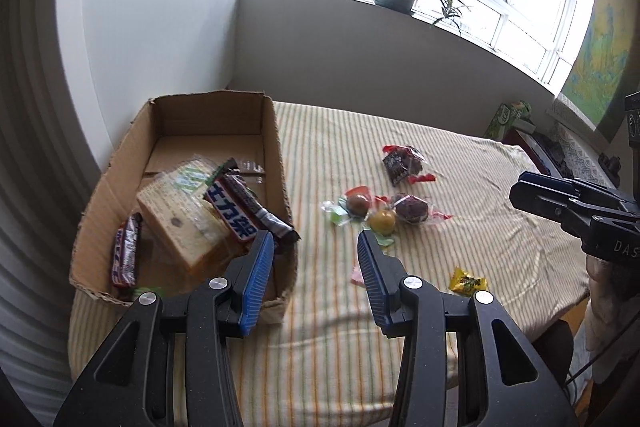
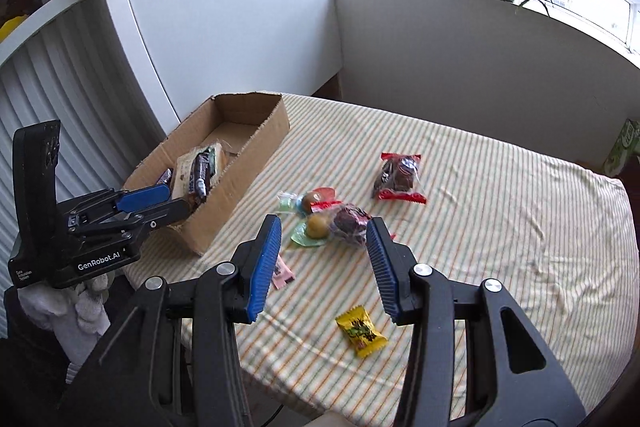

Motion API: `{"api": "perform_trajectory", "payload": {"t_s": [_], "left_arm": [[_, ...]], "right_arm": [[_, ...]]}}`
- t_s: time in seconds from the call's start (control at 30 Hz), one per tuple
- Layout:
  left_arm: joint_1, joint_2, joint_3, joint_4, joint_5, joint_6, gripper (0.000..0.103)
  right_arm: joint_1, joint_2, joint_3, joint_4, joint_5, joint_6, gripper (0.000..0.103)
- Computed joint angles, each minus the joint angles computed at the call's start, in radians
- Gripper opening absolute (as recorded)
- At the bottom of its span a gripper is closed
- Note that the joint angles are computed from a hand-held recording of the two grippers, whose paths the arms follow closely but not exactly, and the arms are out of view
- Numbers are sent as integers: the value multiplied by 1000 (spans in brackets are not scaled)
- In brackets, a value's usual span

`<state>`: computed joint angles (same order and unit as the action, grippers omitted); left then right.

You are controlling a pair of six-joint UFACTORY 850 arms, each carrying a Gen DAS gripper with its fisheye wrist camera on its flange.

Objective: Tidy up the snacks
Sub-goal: 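Withdraw both tools from the box toward the remaining snacks, then grasp the pink candy bar with the left tool while the right tool grasps the yellow packet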

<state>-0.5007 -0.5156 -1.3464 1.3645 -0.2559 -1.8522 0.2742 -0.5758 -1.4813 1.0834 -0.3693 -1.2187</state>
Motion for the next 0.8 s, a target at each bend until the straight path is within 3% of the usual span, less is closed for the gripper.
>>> {"api": "perform_trajectory", "payload": {"t_s": [0.23,0.4,0.5,0.8], "left_arm": [[-33,-53,-51,-323,61,330,43],[-35,-112,-107,-781,74,777,43],[-28,-139,-132,-984,65,958,43],[-16,-208,-221,-1113,-3,1086,43]], "right_arm": [[-36,-13,64,-25,-10,40,46],[-42,-42,73,-84,-20,73,46],[-44,-60,63,-99,-34,65,46],[-47,-107,21,-135,-89,42,46]]}}
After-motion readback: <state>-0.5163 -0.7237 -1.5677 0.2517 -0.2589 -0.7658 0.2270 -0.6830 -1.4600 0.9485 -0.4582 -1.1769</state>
